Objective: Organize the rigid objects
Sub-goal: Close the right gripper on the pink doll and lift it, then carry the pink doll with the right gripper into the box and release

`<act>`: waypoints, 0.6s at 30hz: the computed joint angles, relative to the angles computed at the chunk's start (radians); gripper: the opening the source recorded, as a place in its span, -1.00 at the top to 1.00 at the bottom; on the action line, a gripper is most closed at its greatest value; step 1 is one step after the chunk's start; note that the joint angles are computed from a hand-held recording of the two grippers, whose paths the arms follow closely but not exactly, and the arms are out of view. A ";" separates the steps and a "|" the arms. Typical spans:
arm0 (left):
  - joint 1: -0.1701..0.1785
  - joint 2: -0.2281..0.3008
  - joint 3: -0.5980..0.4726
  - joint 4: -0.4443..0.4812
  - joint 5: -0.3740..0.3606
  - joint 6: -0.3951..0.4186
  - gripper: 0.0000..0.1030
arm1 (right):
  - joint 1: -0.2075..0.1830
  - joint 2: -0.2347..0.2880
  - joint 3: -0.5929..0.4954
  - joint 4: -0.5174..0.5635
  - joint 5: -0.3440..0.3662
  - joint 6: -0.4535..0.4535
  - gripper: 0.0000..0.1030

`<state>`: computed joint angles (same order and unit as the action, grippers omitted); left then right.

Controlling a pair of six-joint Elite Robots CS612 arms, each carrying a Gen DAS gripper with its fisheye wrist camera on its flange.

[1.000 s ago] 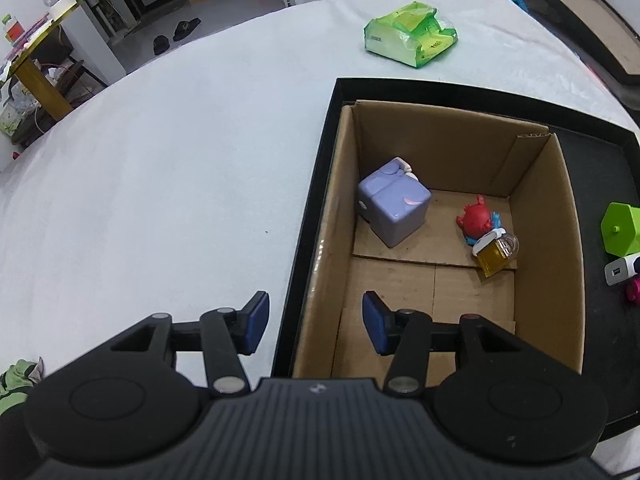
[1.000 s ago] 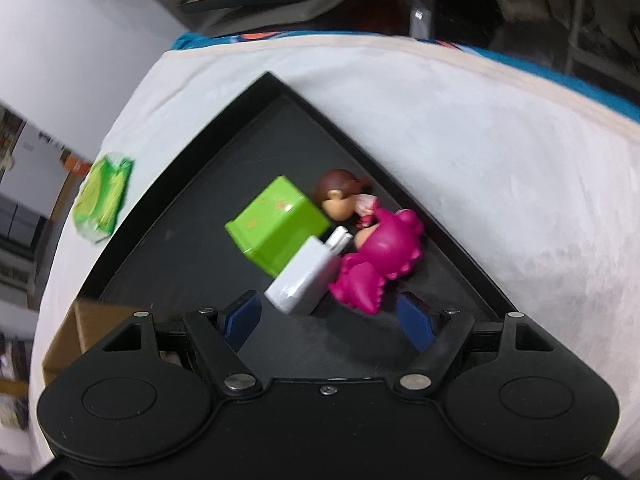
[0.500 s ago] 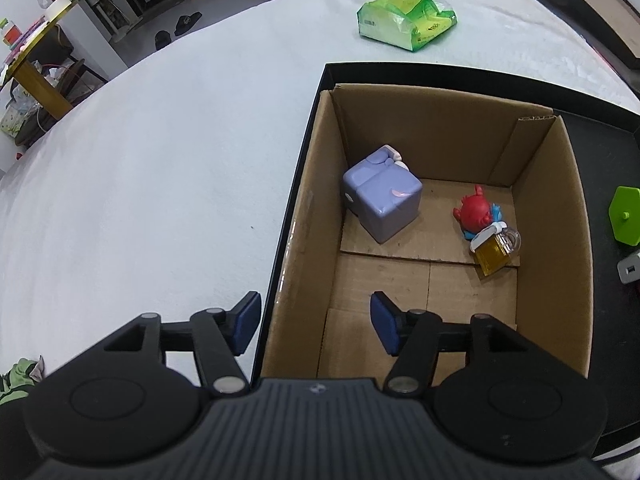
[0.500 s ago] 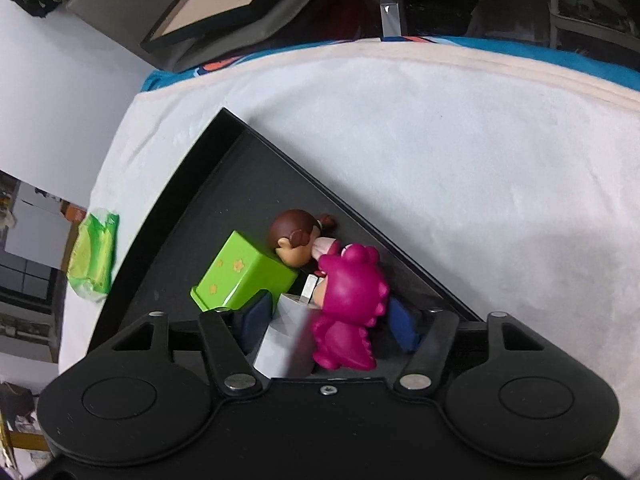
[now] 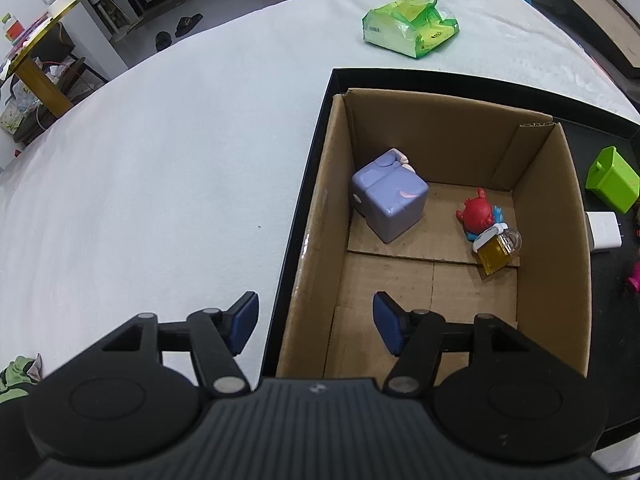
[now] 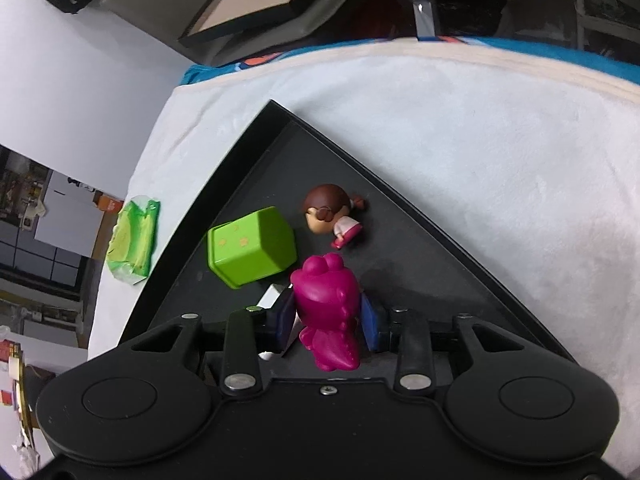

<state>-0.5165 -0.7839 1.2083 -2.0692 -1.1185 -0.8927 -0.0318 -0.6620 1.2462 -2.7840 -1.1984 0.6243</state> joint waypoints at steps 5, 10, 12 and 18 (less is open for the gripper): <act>0.002 -0.011 0.020 -0.019 -0.004 0.000 -0.20 | 0.001 -0.018 0.023 -0.042 0.003 -0.018 0.34; 0.004 -0.022 0.042 -0.044 -0.008 0.001 -0.20 | 0.009 -0.032 0.038 -0.086 0.004 -0.051 0.34; 0.005 -0.028 0.052 -0.058 -0.010 0.005 -0.20 | 0.014 -0.037 0.041 -0.100 0.006 -0.072 0.34; 0.010 -0.046 0.086 -0.116 -0.029 0.019 -0.20 | 0.030 -0.045 0.038 -0.120 0.003 -0.136 0.34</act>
<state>-0.5065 -0.8302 1.2940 -2.1852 -1.1472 -0.8740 -0.0017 -0.7072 1.2838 -2.9043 -1.1949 0.4886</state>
